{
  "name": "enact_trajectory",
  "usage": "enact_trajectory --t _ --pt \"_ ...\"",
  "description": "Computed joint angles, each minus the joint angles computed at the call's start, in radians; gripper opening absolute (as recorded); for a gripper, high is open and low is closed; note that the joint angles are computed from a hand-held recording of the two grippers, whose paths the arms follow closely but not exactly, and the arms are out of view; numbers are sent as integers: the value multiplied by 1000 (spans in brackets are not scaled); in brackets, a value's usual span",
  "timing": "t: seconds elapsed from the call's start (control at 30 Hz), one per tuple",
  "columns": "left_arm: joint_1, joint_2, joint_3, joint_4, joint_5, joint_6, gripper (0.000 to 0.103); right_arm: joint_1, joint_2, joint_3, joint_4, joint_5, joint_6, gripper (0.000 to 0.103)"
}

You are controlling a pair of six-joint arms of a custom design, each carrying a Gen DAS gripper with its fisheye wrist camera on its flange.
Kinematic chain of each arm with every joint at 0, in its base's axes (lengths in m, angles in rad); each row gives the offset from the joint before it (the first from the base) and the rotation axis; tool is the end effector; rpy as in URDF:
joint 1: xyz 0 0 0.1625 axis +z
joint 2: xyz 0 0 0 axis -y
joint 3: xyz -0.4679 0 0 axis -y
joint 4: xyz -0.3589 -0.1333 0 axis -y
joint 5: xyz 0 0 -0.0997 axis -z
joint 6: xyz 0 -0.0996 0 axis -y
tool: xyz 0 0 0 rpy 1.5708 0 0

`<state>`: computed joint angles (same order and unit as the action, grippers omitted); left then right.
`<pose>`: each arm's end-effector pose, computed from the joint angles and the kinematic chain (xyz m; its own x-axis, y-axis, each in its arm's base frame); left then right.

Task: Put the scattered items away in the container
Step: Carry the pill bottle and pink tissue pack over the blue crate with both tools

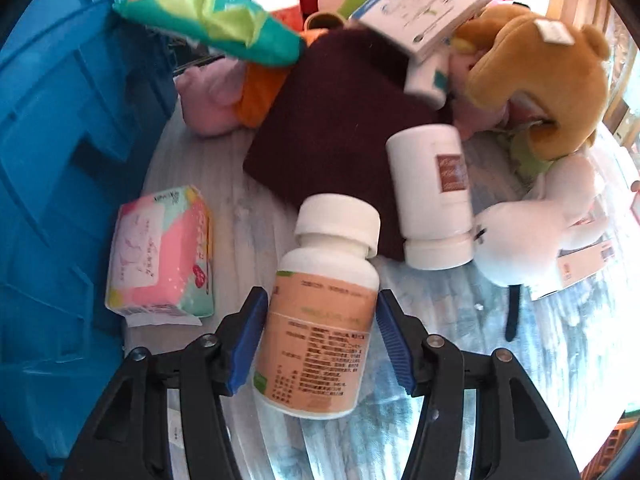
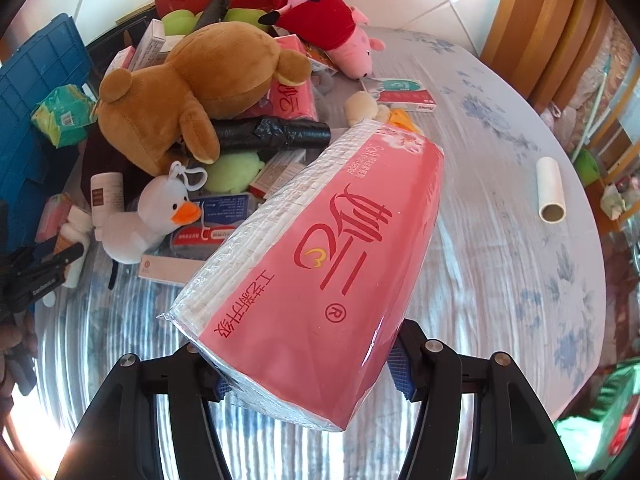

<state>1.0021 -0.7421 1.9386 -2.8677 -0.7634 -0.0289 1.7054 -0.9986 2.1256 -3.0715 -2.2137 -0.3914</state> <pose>-0.1406 -0.6011 0.0862 -0.6368 0.2870 -0.7157 0.5176 0.8470 -0.1210 0.1440 -0.5147 0.1939 -0.7126 -0.2507 0.6552 -0.4293 0.8946 -0.1245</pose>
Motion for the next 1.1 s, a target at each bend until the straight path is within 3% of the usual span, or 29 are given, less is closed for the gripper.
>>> enact_trajectory --t 0.3,1.1 --pt "-8 5 -19 60 -1 17 51 -7 -22 20 -5 -1 -2 60" --pt "-234 -208 18 207 52 -141 51 97 -153 25 40 63 25 60"
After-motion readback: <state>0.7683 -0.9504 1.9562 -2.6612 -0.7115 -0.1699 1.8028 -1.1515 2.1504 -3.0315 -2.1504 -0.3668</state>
